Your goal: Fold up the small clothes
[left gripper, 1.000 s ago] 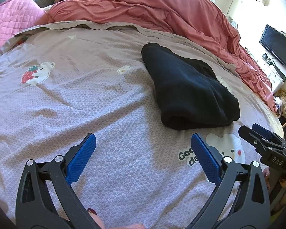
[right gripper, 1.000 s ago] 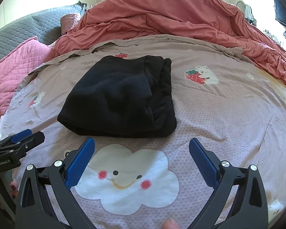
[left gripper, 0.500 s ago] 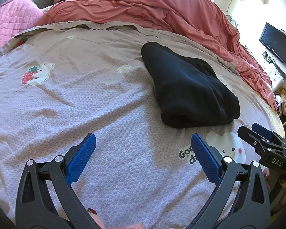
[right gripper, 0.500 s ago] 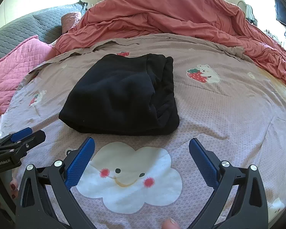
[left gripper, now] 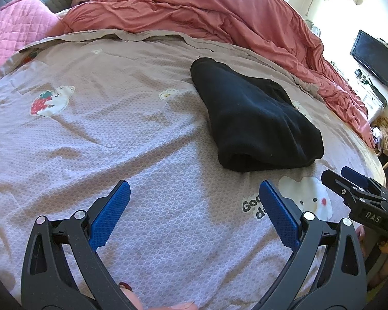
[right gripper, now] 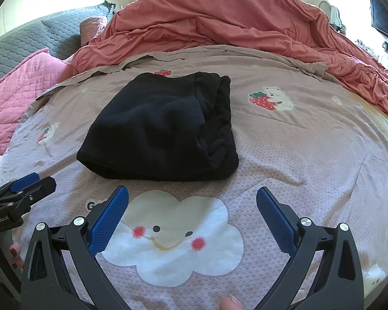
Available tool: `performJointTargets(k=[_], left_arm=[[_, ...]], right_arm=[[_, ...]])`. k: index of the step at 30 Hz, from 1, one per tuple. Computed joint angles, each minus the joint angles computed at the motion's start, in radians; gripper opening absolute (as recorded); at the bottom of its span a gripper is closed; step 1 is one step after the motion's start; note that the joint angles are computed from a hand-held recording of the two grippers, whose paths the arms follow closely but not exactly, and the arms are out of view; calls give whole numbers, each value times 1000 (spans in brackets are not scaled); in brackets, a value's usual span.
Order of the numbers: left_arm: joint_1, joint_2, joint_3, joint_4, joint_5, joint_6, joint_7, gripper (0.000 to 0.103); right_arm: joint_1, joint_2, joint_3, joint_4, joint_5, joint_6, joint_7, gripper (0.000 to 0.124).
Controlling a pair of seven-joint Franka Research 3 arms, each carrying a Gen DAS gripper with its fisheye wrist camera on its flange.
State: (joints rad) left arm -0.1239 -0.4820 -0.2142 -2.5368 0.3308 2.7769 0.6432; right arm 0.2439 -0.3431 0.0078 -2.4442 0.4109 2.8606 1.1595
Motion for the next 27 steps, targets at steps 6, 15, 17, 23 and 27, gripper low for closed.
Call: performJointTargets(k=[6,15,17,23,27], left_arm=[[-20,-31,39,-38,-33,43,23,93],[48,-131,87,-114,-76,37,41,93],[94,-172,104,-137,-78,36,28,93],[319,-265,104,-125,15,-86,-9,94],[441,-231,156,-86,85,-182,9,93]], right_arm=[[-76,-15,47,-29,-91,26,110,98],[-488,-107,223,-119,-452,78,558,98],[-621,-132,258,-135,-531,69,675,98],[-974,-152,272,-141,-732,3,958,98],[-1208,-90,286,-111,-918,-66,1169,98]])
